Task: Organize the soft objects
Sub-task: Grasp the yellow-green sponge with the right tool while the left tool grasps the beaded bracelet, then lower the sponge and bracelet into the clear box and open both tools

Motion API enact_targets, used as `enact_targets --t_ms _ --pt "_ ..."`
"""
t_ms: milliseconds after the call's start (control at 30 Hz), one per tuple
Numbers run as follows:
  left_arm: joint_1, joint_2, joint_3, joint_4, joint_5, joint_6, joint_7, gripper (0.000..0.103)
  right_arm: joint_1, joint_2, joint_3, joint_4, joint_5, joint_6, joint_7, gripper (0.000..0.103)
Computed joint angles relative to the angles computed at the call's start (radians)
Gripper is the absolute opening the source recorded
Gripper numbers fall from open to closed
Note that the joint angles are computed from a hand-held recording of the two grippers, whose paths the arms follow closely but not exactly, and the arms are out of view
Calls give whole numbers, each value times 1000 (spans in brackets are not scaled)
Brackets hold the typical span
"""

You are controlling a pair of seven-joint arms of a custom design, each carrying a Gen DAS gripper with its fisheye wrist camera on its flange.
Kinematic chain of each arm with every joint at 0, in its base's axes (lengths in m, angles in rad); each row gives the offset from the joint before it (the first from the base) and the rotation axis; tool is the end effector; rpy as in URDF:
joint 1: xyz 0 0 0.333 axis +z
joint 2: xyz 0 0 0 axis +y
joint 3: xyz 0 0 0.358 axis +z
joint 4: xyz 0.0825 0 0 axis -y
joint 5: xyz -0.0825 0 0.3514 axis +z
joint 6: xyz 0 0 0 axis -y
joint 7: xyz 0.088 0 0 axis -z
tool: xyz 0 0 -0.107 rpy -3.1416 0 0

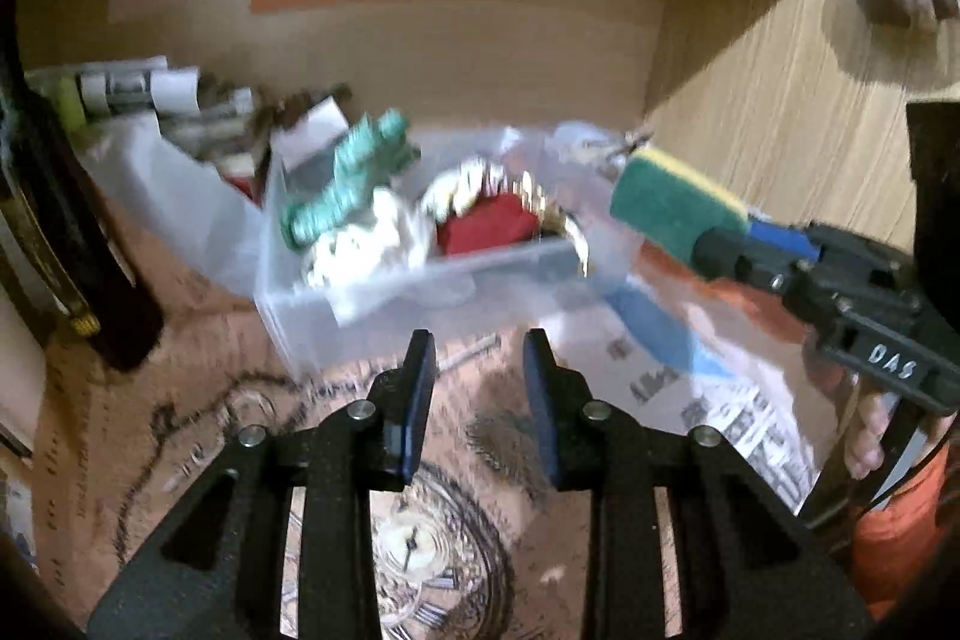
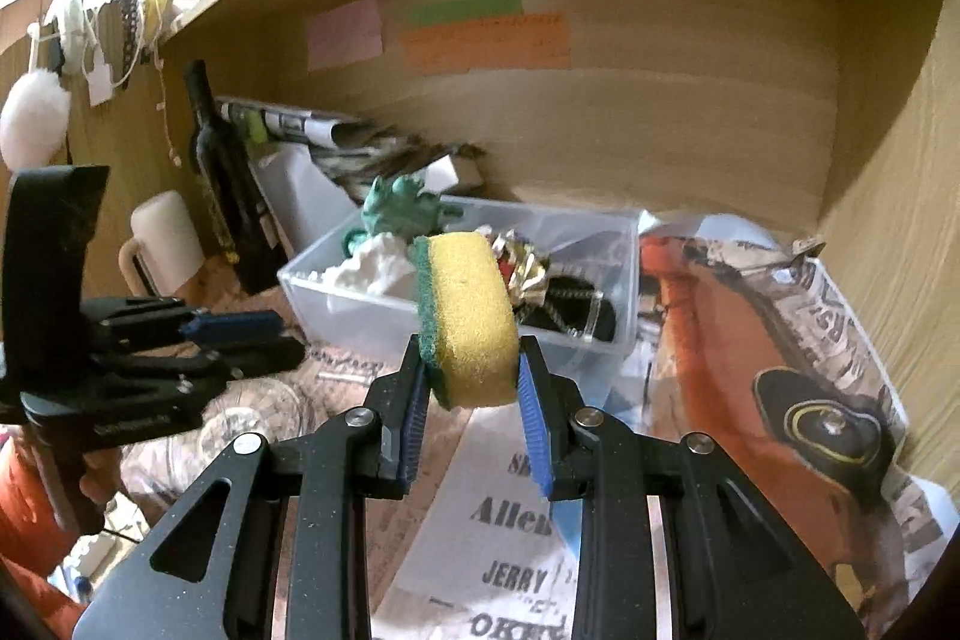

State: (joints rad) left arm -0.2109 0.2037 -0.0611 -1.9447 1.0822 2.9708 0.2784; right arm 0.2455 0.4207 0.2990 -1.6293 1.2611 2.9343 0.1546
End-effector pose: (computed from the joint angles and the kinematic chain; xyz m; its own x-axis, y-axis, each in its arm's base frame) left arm 0.5732 -0.2197 0.5063 -0.0198 -0.9956 0.0921 -0.6104 -0.0609 -0.7898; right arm 0.6365 0.2700 0.5008 0.6950 -0.7151 -0.0750 -0.3811 -0.2779 -0.8818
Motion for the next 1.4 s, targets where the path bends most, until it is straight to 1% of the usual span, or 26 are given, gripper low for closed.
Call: enact_targets --t_ms 33,133,200,267,333,367,433,500,567,633,700,767,800,833,867,933,967,1033,1067,1100,1133,1200,1233,1267,1367,1400 --pt "-11 -4 14 13 43 -3 -39 30 -3 2 5 8 11 4 -10 26" --pt "-21 -1 19 49 115 -20 -103 30 -6 8 10 27 34 14 -27 26" --pt "-5 0 14 58 129 5 -121 30 -6 12 9 37 42 22 -32 26" --pt "39 11 -27 45 -12 48 16 30 -8 15 7 44 46 22 -29 26" --pt "62 19 -65 27 -146 43 152 34 -10 17 3 47 45 21 -23 26" --pt "93 32 -117 18 -275 23 284 37 -11 17 1 46 42 21 -16 26" --pt "112 43 -161 -3 -393 17 387 53 -12 18 -2 44 38 23 -5 26" --pt "128 60 -203 -19 -495 11 476 61 -16 19 -4 40 33 24 7 26" --pt "105 73 -199 -20 -528 -6 513 64 -19 17 -4 34 31 25 13 26" --pt "92 88 -207 -19 -574 -22 564 71 -21 16 -6 28 24 25 23 26" --pt "88 104 -227 -20 -635 -34 626 73 -23 13 -9 19 16 24 35 26" --pt "65 121 -221 -12 -670 -51 660 73 -26 12 -10 12 9 23 44 26" --pt "31 129 -187 -10 -674 -47 660 73 -30 10 -10 8 9 20 47 26" --pt "-30 131 -119 -8 -607 -33 595 73 -34 9 -8 6 12 18 46 26" --pt "-93 132 -48 -5 -537 -25 534 71 -41 6 -5 1 22 12 40 26" --pt "-164 142 30 17 -412 -44 436 56 -46 3 -5 -3 35 4 34 26" --pt "-163 142 31 19 -405 -42 430 51 -46 1 -7 -5 39 -1 32 26" --pt "-130 136 1 16 -421 -44 440 32 -43 1 -11 -5 45 0 28 26" --pt "-115 136 -11 16 -432 -45 448 28 -44 2 -12 -4 50 -4 26 26" --pt "-97 133 -26 13 -451 -45 460 19 -44 3 -14 -1 53 -8 25 26" --pt "-67 128 -52 6 -491 -39 488 15 -43 6 -15 4 57 -9 24 26" --pt "-39 115 -71 -9 -535 -20 514 15 -40 14 -20 16 55 -12 30 26" --pt "-50 108 -55 -12 -526 -18 502 15 -39 21 -23 27 47 -16 40 26" --pt "-86 94 -7 -13 -473 -15 450 15 -36 25 -24 33 41 -14 46 26" --pt "-127 73 52 3 -356 -19 342 15 -29 46 -29 62 -2 -15 85 26" --pt "-131 65 60 8 -319 -25 309 15 -31 50 -26 67 -10 -15 90 26"
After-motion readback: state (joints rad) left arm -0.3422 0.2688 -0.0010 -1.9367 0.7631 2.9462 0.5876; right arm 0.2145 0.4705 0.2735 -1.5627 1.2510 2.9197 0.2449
